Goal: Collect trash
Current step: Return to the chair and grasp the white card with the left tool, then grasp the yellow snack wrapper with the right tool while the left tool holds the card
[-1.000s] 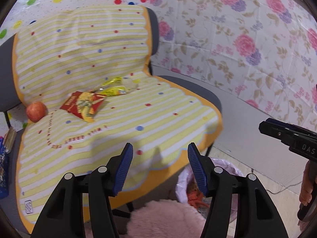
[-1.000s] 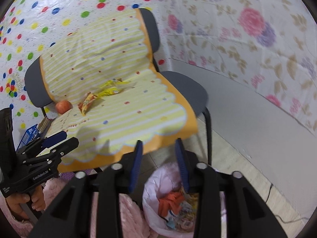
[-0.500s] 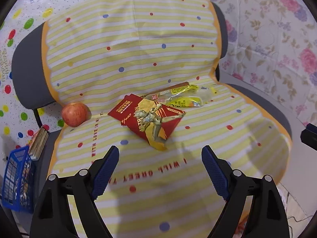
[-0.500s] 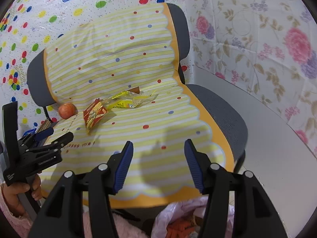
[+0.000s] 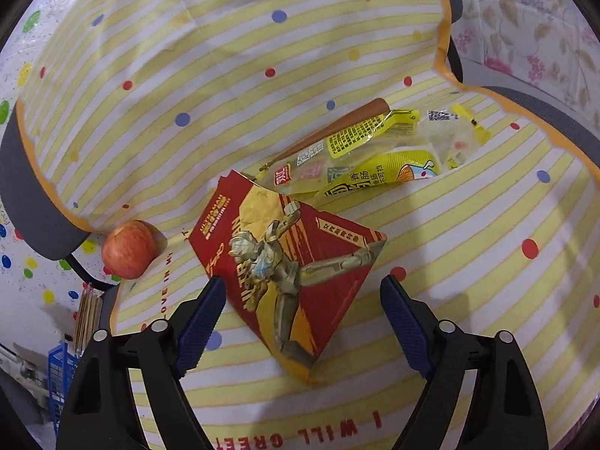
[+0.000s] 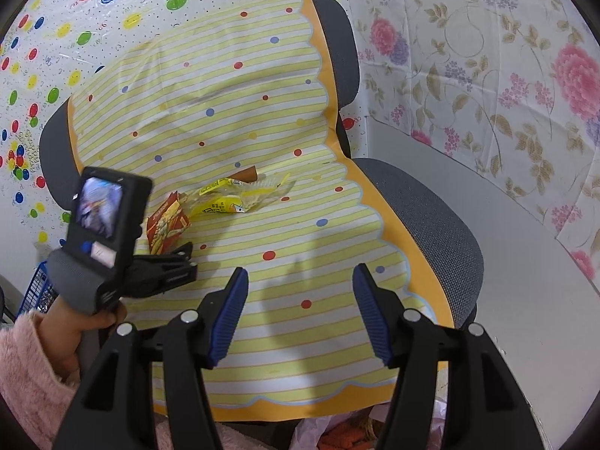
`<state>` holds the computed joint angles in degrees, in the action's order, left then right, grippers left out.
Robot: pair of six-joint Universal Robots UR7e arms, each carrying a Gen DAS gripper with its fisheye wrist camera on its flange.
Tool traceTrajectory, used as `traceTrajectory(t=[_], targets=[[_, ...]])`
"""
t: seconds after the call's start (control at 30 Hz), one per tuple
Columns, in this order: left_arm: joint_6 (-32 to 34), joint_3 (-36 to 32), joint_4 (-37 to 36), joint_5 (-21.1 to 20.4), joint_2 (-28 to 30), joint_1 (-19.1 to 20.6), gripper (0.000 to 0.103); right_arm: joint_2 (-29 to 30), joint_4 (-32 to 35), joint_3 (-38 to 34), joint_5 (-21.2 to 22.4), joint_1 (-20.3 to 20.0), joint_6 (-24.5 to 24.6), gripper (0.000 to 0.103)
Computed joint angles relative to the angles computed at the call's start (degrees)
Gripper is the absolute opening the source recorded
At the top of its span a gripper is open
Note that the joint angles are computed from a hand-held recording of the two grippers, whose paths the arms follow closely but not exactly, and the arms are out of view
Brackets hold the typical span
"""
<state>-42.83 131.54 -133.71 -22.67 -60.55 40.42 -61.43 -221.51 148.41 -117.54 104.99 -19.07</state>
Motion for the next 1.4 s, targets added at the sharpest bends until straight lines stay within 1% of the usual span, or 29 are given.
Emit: traceTrajectory(t=[0.03, 0.1, 0.13, 0.2, 0.3, 0.33, 0.4, 0.47, 0.5, 0.53, 0.6, 0.63, 0.67, 0.73, 0.8, 0.87, 0.97, 1.0, 1.03, 1.1, 1.13, 1.2, 1.3, 1.33, 1.4], targets=[[0.05, -0.39, 0.39, -0.23, 0.01, 0.39, 0.075, 0.05, 0.05, 0.05, -0.2, 0.22, 0.13, 0.057], [0.54, -0.25, 0.52, 0.21, -0.25, 0.59, 0.062, -0.05, 0.3, 0.13, -0.55, 0.66, 0.01, 0.057], [0.97, 0.38, 0.31, 0.45, -0.98, 0.59, 0.058, -0.11, 0.35, 0.22, -0.58, 0.75, -0.19, 0.057], [1.69, 1.82, -1.35, 0.23, -2.46, 0.53, 0.038, 0.02, 0.28, 0.36, -1.07, 1.42, -0.49, 0.057], [0.69, 5.87, -3.33, 1.07, -7.14, -1.11, 0.023, 0.3, 0.3, 0.45, -1.23, 2.17, -0.52, 0.057], [0.61, 7.95, -4.37, 1.72, -9.41, -2.23, 0.021, 0.48, 0.32, 0.39, -1.19, 2.32, -0.47, 0.057], [-0.04, 11.66, -5.52, 3.0, -13.93, -4.57, 0.007, 0.97, 0.66, 0.08, -0.79, 2.6, -0.38, 0.057], [0.1, 16.08, -6.88, 3.31, -20.83, -7.3, 0.001, 2.06, 1.03, -0.76, -0.51, 3.17, -0.4, 0.057], [-0.17, 17.34, -6.64, 3.34, -23.44, -8.2, 0.0, 2.54, 1.05, -1.09, -0.4, 3.39, -0.54, 0.057], [-0.5, 19.04, -6.3, 3.24, -27.36, -9.56, 0.0, 3.15, 1.11, -1.59, -0.21, 3.61, -0.69, 0.057], [-2.15, 21.66, -3.18, 3.06, -35.83, -12.16, 0.0, 4.72, 1.52, -3.23, 0.46, 3.98, -1.24, 0.058], [-2.6, 22.36, -2.08, 2.88, -38.82, -12.96, 0.0, 5.3, 1.45, -3.69, 0.78, 4.07, -1.52, 0.058], [-4.53, 22.92, 0.82, 3.01, -42.53, -13.94, 0.0, 6.02, 1.65, -4.53, 1.01, 4.09, -1.93, 0.057], [-8.1, 23.06, 5.64, 3.33, -47.11, -15.05, 0.0, 7.46, 2.79, -6.68, 1.06, 4.01, -2.46, 0.058], [-9.19, 23.44, 6.92, 3.22, -50.97, -15.5, 0.0, 8.63, 4.23, -8.94, 1.42, 3.61, -2.68, 0.058], [-10.62, 23.57, 9.08, 3.66, -52.82, -16.01, 0.0, 9.89, 4.71, -10.96, 1.31, 3.32, -3.07, 0.057], [-9.67, 23.69, 8.22, 4.25, -52.71, -15.56, 0.0, 11.88, 6.05, -14.73, 1.86, 2.14, -3.89, 0.057], [-8.74, 23.82, 6.49, 4.22, -52.01, -15.12, 0.0, 12.38, 6.52, -15.69, 1.88, 1.86, -4.15, 0.057], [-6.4, 24.12, 2.36, 4.01, -50.46, -14.33, 0.0, 13.05, 6.83, -16.76, 1.66, 1.6, -4.53, 0.057], [-3.61, 24.49, -2.68, 3.6, -48.64, -13.21, 0.0, 14.61, 7.9, -19.43, 1.29, 0.8, -5.44, 0.057], [-2.52, 24.65, -4.4, 3.39, -48.22, -12.74, 0.0, 15.08, 8.38, -20.36, 1.52, 0.36, -5.55, 0.057], [0.73, 24.84, -10.53, 2.46, -45.67, -11.37, 0.0, 15.71, 9.88, -22.38, 2.29, -0.49, -5.51, 0.057], [2.68, 24.93, -14.48, 2.01, -43.23, -10.4, 0.0, 16.71, 10.85, -25.18, 3.34, -0.98, -6.56, 0.057], [2.97, 24.96, -15.23, 2.02, -42.7, -10.27, 0.0, 16.83, 11.64, -25.99, 4.18, -1.16, -7.08, 0.057], [3.36, 25.0, -16.39, 1.88, -41.84, -10.05, 0.0, 17.53, 13.07, -27.67, 4.54, -1.19, -8.43, 0.057]])
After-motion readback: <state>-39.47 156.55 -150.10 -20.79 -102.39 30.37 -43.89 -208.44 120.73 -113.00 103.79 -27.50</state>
